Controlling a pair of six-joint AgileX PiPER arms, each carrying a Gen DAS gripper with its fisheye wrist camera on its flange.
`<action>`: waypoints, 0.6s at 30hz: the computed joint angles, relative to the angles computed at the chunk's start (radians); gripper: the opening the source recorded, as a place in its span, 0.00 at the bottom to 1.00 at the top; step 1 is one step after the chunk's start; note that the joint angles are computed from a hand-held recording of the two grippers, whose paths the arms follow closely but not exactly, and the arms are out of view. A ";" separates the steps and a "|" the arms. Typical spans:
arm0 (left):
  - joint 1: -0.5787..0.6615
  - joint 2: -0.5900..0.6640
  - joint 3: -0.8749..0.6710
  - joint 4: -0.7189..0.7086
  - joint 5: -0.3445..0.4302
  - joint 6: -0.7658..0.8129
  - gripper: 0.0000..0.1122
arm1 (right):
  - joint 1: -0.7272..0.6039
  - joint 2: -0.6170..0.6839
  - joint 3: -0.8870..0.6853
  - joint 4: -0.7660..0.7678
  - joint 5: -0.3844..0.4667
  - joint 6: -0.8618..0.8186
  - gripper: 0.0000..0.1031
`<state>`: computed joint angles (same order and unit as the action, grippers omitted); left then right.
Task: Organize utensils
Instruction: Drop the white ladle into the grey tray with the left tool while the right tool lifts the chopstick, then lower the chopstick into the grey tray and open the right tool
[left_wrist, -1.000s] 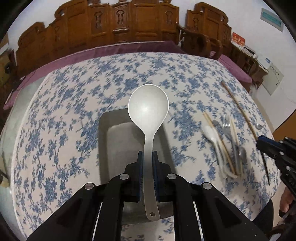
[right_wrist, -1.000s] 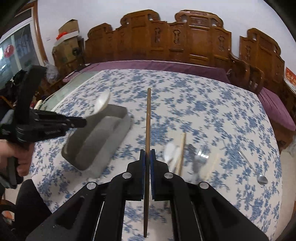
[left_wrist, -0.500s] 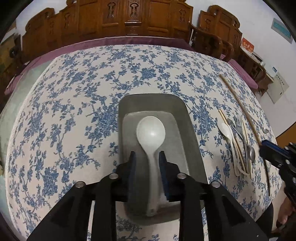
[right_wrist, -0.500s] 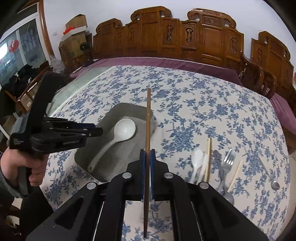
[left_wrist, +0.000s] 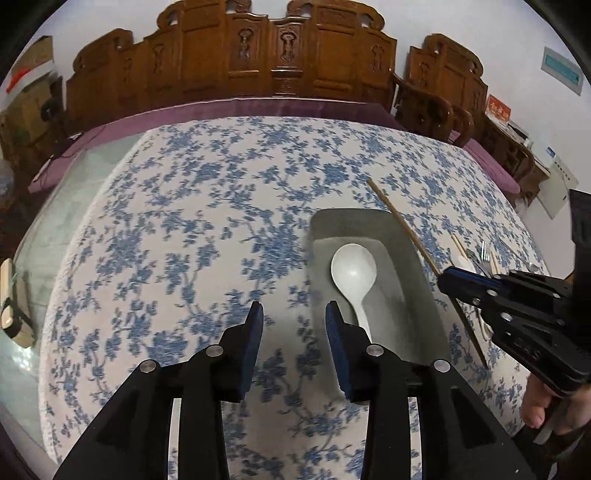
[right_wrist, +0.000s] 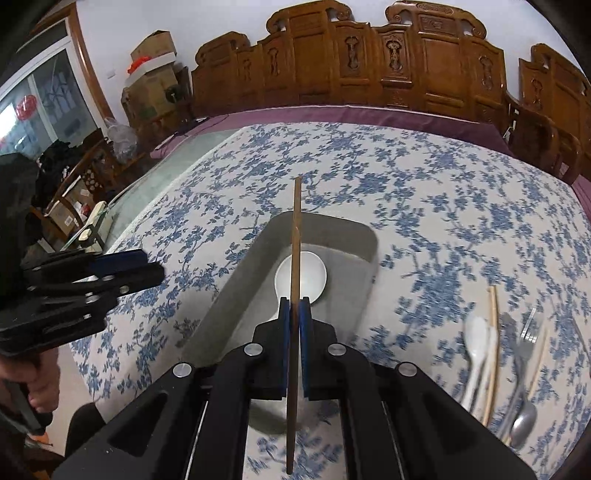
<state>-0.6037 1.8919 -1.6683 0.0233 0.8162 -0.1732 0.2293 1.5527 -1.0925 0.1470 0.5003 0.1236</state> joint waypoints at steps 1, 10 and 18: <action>0.007 -0.006 0.007 -0.003 -0.003 0.005 0.30 | 0.003 0.013 -0.008 -0.009 -0.001 0.012 0.06; 0.042 -0.048 0.070 -0.030 -0.032 0.036 0.30 | 0.016 0.113 -0.048 0.022 -0.035 0.067 0.06; 0.036 -0.059 0.092 -0.037 -0.046 0.044 0.30 | 0.026 0.136 -0.042 0.053 -0.059 0.041 0.10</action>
